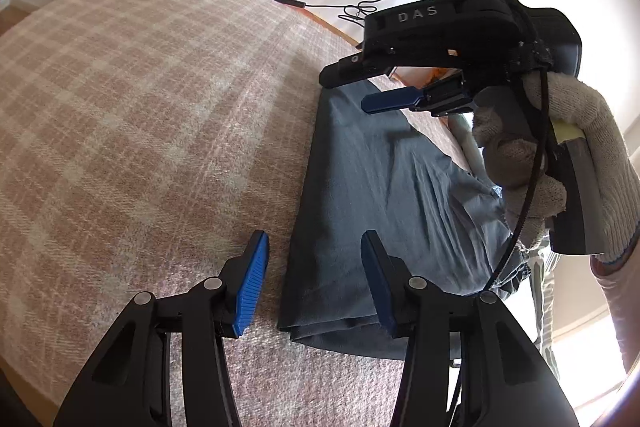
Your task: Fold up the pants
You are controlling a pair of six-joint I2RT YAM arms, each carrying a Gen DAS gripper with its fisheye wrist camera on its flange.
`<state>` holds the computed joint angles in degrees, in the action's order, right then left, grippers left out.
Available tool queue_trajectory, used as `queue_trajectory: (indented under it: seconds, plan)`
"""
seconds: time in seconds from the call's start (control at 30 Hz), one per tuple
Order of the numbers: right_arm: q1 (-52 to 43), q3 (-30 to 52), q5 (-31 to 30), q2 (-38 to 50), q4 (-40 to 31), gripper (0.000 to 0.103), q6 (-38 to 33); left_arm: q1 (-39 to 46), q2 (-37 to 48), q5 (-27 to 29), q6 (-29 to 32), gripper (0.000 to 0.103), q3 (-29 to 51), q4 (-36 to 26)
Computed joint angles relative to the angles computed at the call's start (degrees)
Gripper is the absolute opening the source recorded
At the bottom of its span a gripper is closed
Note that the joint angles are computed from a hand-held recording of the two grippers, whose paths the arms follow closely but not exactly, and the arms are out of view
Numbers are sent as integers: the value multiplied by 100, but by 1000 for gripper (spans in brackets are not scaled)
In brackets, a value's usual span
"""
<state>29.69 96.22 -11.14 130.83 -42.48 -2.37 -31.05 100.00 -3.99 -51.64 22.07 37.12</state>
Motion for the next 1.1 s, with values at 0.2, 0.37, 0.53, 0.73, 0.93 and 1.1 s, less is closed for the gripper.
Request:
queue_trajectory:
  seconds: [0.2,0.37,0.53,0.73,0.93,1.1]
  plan:
    - [170,215,406,338,84,61,268,3,425,203,-249,16,-27,824]
    - [281,353,686,507,-13,61,137,-403,42,-305,145,11,127,377]
    - [394,449,986,588,-143,62,-247,-700,-181,-643,477,11,472,-353]
    - [342,105,1114,375,155,26,-507,-880,-128,-1008,502,24,713,-853]
    - [-109,-166,482,103,292,4,-516,-738,16,-905,129,64,647,-850]
    - [-461,-523,45,-309,501,1,-489,-636,146,-602,27,15,726,-532]
